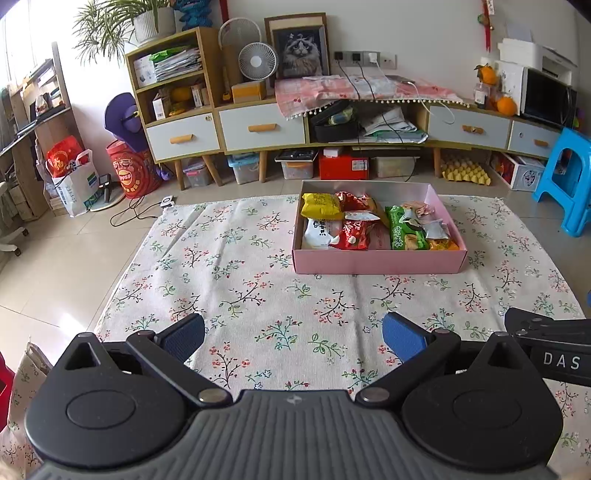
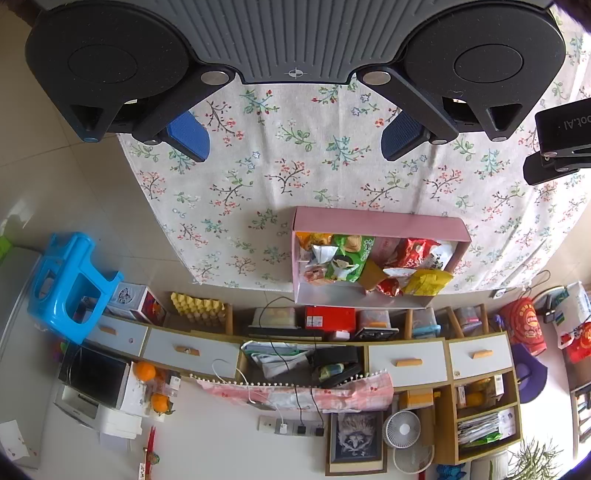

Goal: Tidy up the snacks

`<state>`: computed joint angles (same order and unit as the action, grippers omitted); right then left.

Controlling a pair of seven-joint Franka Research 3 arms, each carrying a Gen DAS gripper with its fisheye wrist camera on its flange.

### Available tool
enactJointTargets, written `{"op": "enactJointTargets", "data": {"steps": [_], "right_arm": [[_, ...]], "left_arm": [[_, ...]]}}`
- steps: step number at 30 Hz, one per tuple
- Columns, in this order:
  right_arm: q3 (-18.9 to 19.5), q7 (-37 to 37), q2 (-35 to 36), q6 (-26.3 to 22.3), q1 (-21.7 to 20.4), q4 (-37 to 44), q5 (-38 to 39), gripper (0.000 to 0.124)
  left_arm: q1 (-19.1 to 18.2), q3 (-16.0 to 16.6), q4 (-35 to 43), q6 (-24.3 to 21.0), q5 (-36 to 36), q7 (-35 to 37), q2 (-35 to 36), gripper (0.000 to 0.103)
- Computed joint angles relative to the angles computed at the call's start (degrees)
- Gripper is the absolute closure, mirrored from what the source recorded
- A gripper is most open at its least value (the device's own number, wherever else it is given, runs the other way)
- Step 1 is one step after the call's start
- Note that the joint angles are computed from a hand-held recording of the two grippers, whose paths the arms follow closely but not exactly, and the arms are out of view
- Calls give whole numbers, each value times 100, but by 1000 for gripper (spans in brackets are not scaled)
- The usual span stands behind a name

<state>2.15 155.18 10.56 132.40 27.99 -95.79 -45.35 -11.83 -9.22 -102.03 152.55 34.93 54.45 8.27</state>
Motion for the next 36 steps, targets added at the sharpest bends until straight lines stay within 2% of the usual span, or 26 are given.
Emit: {"op": "enactJointTargets", "data": {"steps": [36], "right_arm": [[-19, -96, 57, -1, 35, 36, 18, 23]], "left_arm": [[15, -16, -7, 11, -228, 237, 3, 0]]}}
